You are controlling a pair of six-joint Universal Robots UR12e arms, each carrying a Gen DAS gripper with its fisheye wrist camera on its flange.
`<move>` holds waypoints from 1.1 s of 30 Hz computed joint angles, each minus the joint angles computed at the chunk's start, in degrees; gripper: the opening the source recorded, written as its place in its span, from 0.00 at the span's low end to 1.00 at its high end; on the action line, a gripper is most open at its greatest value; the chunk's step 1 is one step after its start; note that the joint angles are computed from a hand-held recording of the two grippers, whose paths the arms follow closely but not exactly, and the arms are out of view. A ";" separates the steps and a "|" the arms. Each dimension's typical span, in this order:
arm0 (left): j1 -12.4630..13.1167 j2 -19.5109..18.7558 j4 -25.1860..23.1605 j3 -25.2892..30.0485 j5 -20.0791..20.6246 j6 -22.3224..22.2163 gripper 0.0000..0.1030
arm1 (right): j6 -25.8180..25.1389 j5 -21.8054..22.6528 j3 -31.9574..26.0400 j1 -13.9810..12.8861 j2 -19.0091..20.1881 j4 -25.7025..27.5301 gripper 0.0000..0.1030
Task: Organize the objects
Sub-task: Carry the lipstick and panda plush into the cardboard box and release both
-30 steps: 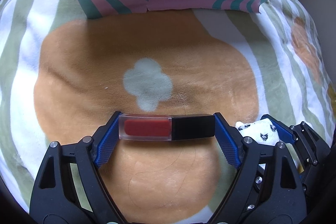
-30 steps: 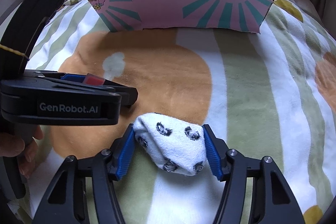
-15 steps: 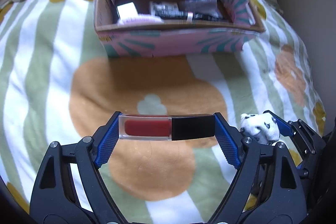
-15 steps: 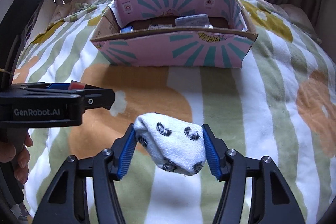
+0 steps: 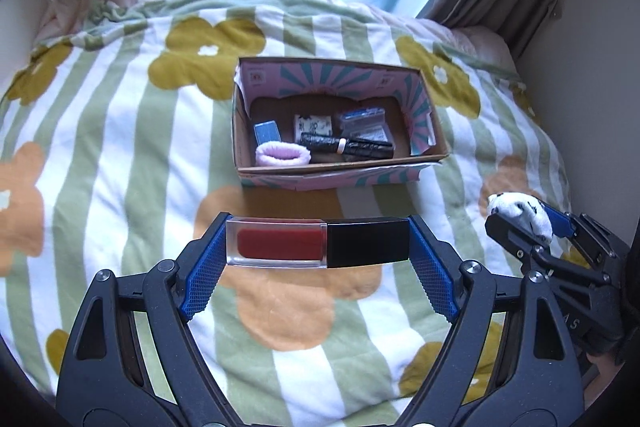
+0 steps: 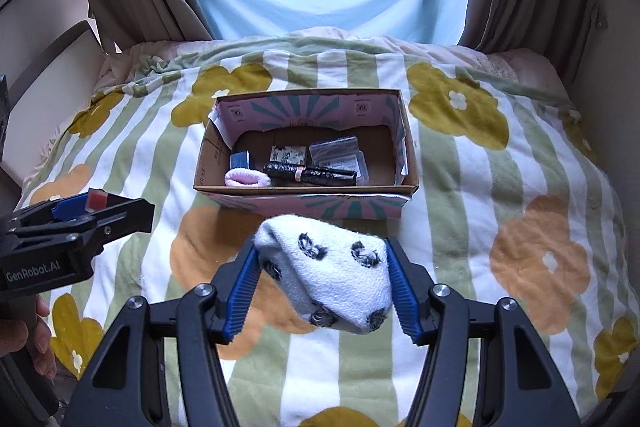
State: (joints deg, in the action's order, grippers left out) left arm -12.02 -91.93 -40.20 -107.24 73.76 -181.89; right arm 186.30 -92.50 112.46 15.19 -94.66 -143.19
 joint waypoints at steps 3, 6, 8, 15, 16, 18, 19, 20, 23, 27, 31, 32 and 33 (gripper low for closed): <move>-0.24 1.73 -0.79 0.23 1.25 -0.20 0.81 | 0.21 -0.13 -1.10 -0.20 -1.19 2.02 0.54; -0.45 3.20 -1.39 0.00 2.90 -0.37 0.81 | 0.10 -0.47 -1.70 -0.28 -2.22 4.00 0.54; -0.46 3.83 -2.07 -0.17 3.40 -0.59 0.81 | -0.31 -0.94 -1.71 -0.21 -2.65 4.37 0.54; -0.38 4.55 -2.26 -0.73 3.00 -0.94 0.81 | -0.14 -0.94 -1.89 -0.44 -3.06 4.51 0.54; -0.37 4.60 -2.26 -0.65 2.96 -1.03 0.81 | -0.21 -0.85 -1.92 -0.47 -3.00 4.36 0.54; -0.33 4.56 -2.40 -0.28 2.94 -1.21 0.81 | -0.35 -0.66 -2.15 -0.51 -2.80 4.28 0.54; -0.27 4.46 -2.52 -0.02 2.75 -1.36 0.81 | -0.39 -0.57 -2.29 -0.52 -2.67 4.24 0.54; -0.26 4.22 -2.74 0.44 2.81 -1.41 0.81 | -0.36 -0.49 -2.46 -0.54 -2.52 4.16 0.54; -0.16 3.17 -3.76 1.91 2.80 -2.06 0.81 | -0.58 0.02 -3.19 -0.87 -1.92 3.93 0.54; -0.05 1.10 -4.11 4.20 3.10 -2.19 0.81 | -1.36 0.61 -4.88 -1.48 -0.39 3.35 0.54; 0.04 -1.34 -4.18 6.74 2.86 -2.77 0.81 | -2.03 1.07 -7.02 -2.29 1.84 2.82 0.54; 0.02 -2.07 -4.30 7.47 2.85 -2.86 0.81 | -2.29 1.27 -7.76 -2.54 2.59 2.91 0.54; -0.03 -2.85 -4.29 8.20 2.91 -2.93 0.81 | -2.52 1.45 -8.41 -2.78 3.30 2.97 0.54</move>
State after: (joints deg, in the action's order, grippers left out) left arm -12.05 -94.77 -44.49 -99.04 76.66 -184.82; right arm 183.77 -91.05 104.04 12.41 -91.35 -140.21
